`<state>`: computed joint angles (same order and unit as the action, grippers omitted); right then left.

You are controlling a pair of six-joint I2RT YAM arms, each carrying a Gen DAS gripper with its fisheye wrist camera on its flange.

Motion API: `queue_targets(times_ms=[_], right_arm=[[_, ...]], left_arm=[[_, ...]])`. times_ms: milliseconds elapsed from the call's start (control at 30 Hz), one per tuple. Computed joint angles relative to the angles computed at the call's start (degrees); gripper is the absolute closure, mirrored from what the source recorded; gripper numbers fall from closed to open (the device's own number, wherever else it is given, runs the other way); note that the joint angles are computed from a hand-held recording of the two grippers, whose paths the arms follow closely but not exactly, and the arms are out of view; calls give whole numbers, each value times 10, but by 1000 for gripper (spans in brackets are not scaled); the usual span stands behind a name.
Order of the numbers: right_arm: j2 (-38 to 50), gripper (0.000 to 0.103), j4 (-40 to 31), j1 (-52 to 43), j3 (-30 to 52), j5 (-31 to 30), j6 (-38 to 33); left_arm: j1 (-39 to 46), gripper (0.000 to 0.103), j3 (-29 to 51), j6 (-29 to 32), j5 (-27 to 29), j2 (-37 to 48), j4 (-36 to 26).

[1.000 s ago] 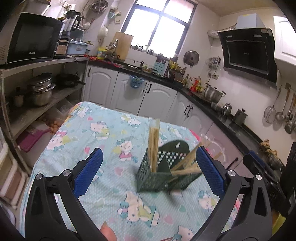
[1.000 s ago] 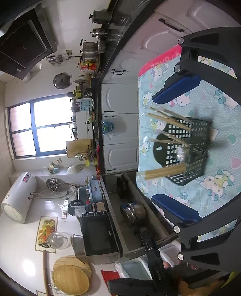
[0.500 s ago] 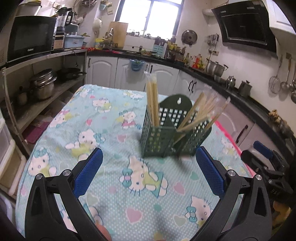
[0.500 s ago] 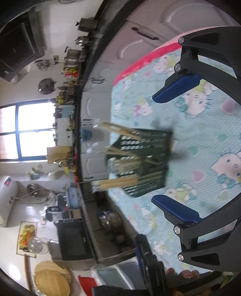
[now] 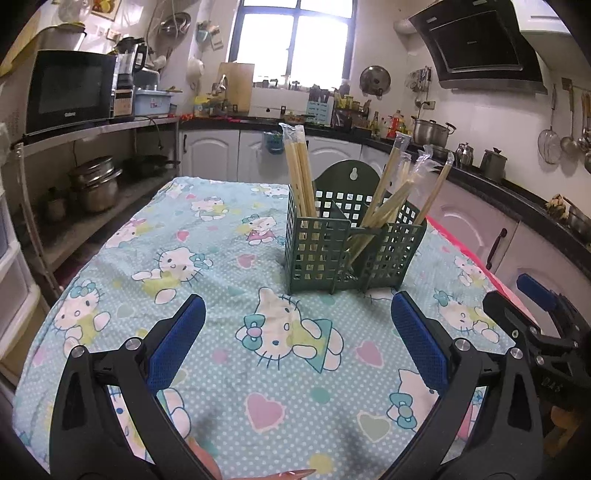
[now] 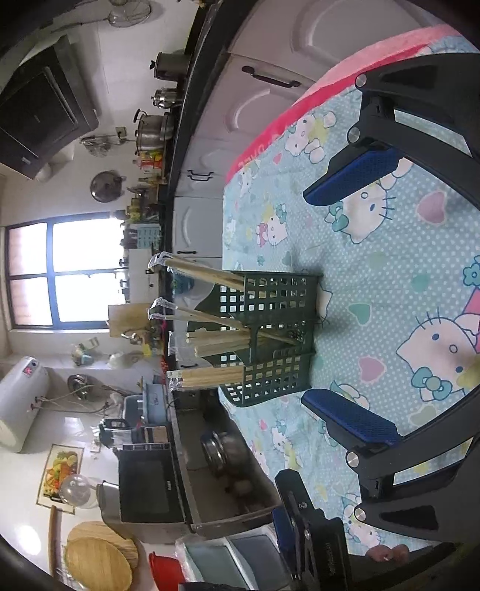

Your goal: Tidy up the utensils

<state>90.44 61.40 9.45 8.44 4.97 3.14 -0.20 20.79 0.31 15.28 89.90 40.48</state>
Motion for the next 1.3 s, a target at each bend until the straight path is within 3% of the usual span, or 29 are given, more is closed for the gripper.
queue_targets(times_ms=[200, 267, 1300], right_arm=[[88, 6, 180, 17, -43, 26, -10], [102, 6, 208, 20, -48, 27, -13], [104, 6, 208, 35, -46, 41, -17]], left_arm=[[0, 10, -42, -12, -10, 41, 127], [-5, 10, -44, -17, -21, 51, 140], [-7, 10, -51, -22, -24, 48, 150]])
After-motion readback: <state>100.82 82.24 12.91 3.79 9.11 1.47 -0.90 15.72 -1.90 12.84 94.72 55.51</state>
